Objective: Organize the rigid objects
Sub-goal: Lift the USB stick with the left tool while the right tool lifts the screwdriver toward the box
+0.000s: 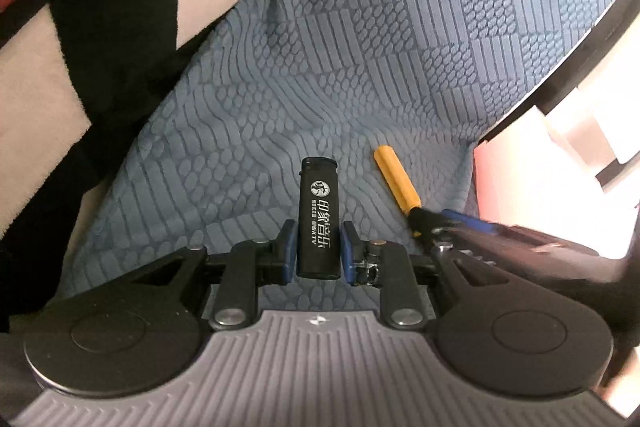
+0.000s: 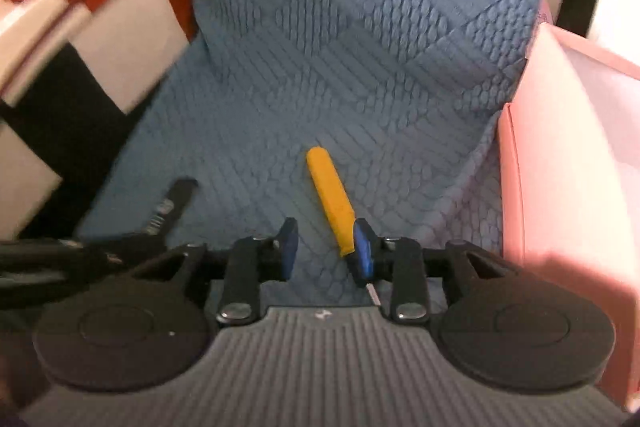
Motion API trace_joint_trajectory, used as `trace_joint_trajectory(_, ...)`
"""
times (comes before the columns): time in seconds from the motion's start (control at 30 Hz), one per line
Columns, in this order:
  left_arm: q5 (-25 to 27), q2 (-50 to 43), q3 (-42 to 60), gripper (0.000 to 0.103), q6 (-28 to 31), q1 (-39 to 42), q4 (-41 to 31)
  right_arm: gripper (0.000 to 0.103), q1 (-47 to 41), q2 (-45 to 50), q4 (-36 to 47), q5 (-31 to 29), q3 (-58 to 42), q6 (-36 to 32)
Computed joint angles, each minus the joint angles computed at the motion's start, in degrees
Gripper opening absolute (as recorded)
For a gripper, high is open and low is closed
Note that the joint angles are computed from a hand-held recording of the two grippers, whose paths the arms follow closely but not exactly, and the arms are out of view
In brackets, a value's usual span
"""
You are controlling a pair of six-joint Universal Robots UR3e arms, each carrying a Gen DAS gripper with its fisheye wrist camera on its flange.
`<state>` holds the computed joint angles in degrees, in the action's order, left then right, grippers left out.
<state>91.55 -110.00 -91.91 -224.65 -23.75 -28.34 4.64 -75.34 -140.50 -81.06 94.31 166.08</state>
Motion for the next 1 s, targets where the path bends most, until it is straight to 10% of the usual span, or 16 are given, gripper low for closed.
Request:
trace_joint_trajectory(0.37,-1.44,0.05,-0.58,0.027,-0.17,0.44,0.89,0.022,-0.06,1.72,-3.77,-2.32,2.38,1.57)
trace_joint_trajectory(1.0,-2.11,-0.16,-0.61,0.027,0.63,-2.37,-0.95,0.022,-5.53,-23.81,7.92,0.05,19.27,-3.39)
